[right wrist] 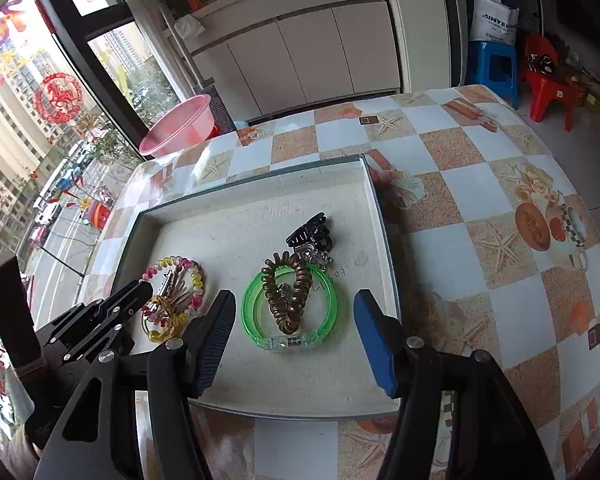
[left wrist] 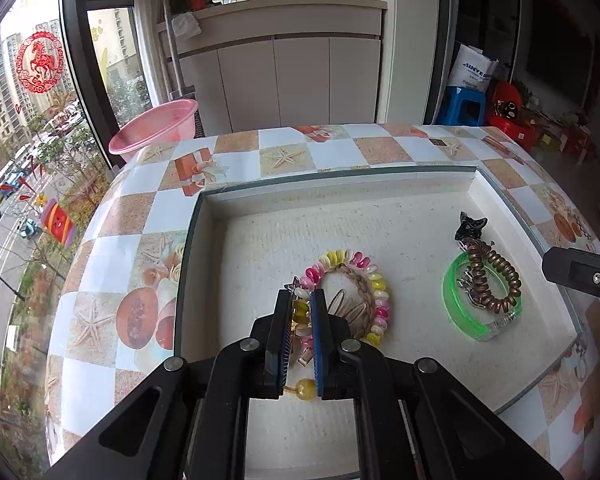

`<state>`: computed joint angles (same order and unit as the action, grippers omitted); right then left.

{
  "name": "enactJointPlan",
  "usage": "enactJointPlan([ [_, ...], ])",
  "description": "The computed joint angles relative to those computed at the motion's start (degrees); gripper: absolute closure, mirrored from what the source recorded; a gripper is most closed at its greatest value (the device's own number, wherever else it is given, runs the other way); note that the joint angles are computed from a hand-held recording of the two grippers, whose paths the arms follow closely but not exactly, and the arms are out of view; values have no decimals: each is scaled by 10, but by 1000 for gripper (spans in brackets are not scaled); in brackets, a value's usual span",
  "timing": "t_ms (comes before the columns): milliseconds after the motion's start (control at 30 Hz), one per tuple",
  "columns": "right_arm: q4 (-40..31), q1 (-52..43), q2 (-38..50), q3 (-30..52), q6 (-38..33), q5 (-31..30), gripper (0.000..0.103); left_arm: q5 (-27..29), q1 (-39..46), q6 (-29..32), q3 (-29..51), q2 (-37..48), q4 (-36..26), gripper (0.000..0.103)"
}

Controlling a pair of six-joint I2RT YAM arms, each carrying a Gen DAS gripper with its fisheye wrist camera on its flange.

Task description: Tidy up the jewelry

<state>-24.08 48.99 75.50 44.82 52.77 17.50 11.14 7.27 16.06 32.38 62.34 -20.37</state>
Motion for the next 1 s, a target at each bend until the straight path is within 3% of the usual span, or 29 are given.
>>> enactJointPlan([
  [433, -25, -12, -48, -27, 12, 13, 38, -8, 10, -4, 12, -6, -6, 78],
  [467, -24, -13, -48, -28, 12, 13, 38, -11, 9, -5, 13, -7, -6, 33],
  [500, -24, -12, -49, -27, 12, 13, 38, -17, 8, -11, 13, -10, -6, 0],
  [567, -24, -11, -49, -28, 12, 14, 38, -26, 9, -19, 1, -30, 15, 0],
  [833, -21, -8, -39, -26, 15, 8, 37, -22, 17, -6, 23, -24, -6, 0],
  [900, -25, -2, -24, -19, 14, 3, 22, -20, 22, -3, 23, -26, -10, 0],
  [1000, -28, 14, -8, -13, 20, 12, 20, -18, 27, 1, 18, -37, -20, 0],
])
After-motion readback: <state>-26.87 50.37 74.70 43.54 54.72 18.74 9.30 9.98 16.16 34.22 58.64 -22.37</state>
